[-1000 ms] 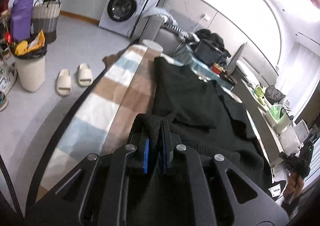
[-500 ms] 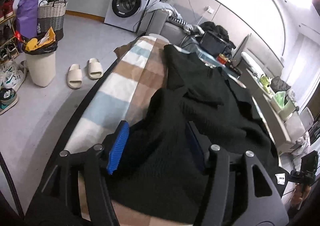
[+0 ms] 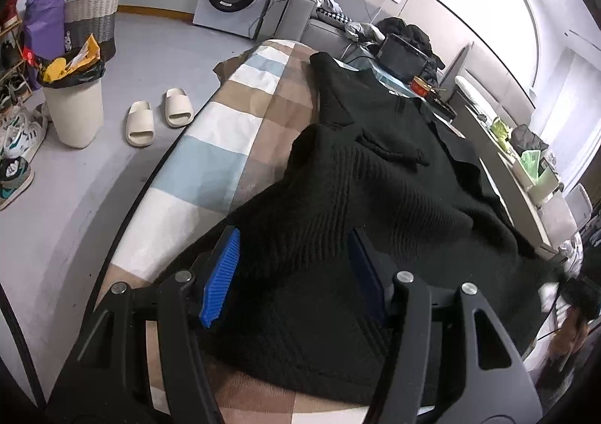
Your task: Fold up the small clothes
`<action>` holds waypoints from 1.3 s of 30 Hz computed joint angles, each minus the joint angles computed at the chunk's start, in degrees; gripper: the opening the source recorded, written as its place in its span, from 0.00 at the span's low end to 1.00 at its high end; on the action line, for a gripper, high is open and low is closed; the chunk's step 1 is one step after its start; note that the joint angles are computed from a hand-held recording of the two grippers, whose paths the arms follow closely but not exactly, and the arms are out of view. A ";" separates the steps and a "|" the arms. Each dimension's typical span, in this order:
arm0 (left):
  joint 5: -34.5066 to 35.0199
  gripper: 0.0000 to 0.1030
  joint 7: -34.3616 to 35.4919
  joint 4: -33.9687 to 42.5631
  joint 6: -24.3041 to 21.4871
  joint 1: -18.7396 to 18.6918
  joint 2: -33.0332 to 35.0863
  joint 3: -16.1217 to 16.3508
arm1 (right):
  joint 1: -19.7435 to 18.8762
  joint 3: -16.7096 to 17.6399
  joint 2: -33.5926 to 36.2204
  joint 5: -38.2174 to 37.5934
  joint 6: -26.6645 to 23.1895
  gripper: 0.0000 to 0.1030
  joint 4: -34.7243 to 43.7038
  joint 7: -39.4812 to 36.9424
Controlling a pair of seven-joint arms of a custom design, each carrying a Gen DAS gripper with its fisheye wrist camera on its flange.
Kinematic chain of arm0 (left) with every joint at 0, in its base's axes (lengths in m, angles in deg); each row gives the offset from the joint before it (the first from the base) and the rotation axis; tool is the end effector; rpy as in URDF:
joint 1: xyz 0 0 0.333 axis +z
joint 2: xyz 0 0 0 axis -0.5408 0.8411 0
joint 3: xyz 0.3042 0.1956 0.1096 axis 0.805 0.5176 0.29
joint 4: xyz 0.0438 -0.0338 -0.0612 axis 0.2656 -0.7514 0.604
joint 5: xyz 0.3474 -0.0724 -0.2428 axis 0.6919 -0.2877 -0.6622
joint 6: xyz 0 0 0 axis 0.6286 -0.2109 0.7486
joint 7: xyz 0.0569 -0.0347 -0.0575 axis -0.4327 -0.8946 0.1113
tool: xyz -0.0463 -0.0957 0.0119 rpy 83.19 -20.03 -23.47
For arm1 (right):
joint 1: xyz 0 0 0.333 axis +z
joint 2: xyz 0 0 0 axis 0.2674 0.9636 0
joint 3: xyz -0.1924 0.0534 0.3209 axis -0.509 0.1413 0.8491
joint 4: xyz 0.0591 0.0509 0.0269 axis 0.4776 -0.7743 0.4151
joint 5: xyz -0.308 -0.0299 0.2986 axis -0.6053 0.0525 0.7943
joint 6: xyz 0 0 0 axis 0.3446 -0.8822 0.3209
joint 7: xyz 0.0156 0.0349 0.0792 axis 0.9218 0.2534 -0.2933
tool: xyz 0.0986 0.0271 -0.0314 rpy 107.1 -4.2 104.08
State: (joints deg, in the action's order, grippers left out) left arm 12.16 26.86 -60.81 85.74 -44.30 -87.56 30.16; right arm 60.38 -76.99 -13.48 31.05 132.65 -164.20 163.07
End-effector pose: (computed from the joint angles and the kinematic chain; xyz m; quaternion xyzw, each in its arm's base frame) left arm 0.4923 -0.1583 0.5332 -0.6780 0.6219 -0.3735 0.1185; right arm 0.3677 0.0717 0.5692 -0.5618 0.6521 -0.0055 0.5090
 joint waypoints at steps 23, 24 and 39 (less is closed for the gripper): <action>-0.42 0.04 6.81 0.43 7.26 -7.48 1.24 5.38 | 0.58 -2.43 -2.88 -6.05 7.08 0.07 -0.95 3.49; -3.70 0.04 9.43 0.60 8.53 -9.57 0.86 6.80 | -0.16 -1.94 -2.22 -6.49 7.73 0.07 -0.75 4.14; 8.23 0.06 -8.69 26.64 7.04 -14.44 19.41 14.94 | -26.74 13.52 28.71 -15.64 8.31 0.08 22.01 23.49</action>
